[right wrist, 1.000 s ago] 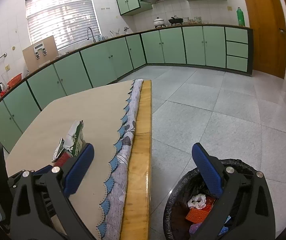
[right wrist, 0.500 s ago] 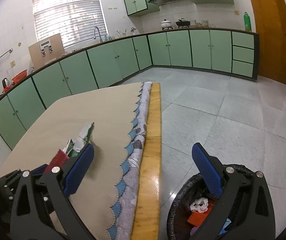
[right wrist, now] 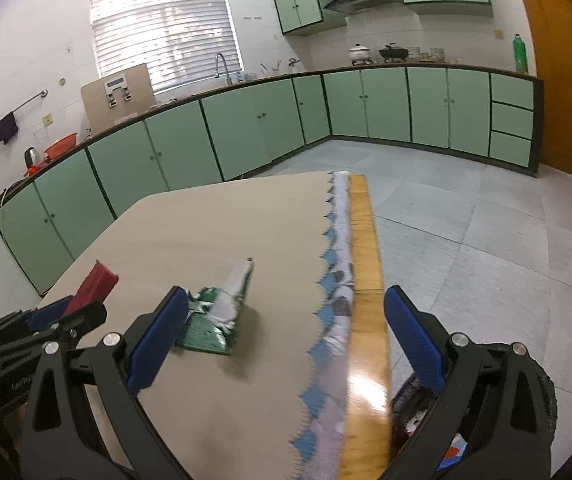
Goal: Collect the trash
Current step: 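Grasp the green-and-white packet with the right tool while the left tool holds the pad, then carry the red pad and green packet over the trash bin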
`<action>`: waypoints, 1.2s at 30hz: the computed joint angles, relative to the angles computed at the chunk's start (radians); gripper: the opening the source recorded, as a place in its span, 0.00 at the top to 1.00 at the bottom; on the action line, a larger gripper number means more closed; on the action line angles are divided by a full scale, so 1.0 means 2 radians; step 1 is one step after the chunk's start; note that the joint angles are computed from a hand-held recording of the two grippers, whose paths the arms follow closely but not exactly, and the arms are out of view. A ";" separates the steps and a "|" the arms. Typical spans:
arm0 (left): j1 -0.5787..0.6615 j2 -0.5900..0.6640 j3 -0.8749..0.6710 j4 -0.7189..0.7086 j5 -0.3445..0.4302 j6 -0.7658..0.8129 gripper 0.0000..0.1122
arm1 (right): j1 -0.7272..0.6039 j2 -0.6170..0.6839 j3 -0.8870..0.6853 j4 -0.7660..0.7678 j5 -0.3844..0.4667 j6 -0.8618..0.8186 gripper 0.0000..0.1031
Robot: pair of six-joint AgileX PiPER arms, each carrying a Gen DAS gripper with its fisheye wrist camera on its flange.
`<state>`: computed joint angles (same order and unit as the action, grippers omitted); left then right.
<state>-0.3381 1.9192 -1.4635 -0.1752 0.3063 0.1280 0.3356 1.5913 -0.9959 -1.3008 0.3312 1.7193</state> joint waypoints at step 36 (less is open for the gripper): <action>0.016 0.010 -0.024 -0.029 -0.007 0.021 0.55 | 0.000 0.062 -0.104 0.289 -0.008 -0.318 0.74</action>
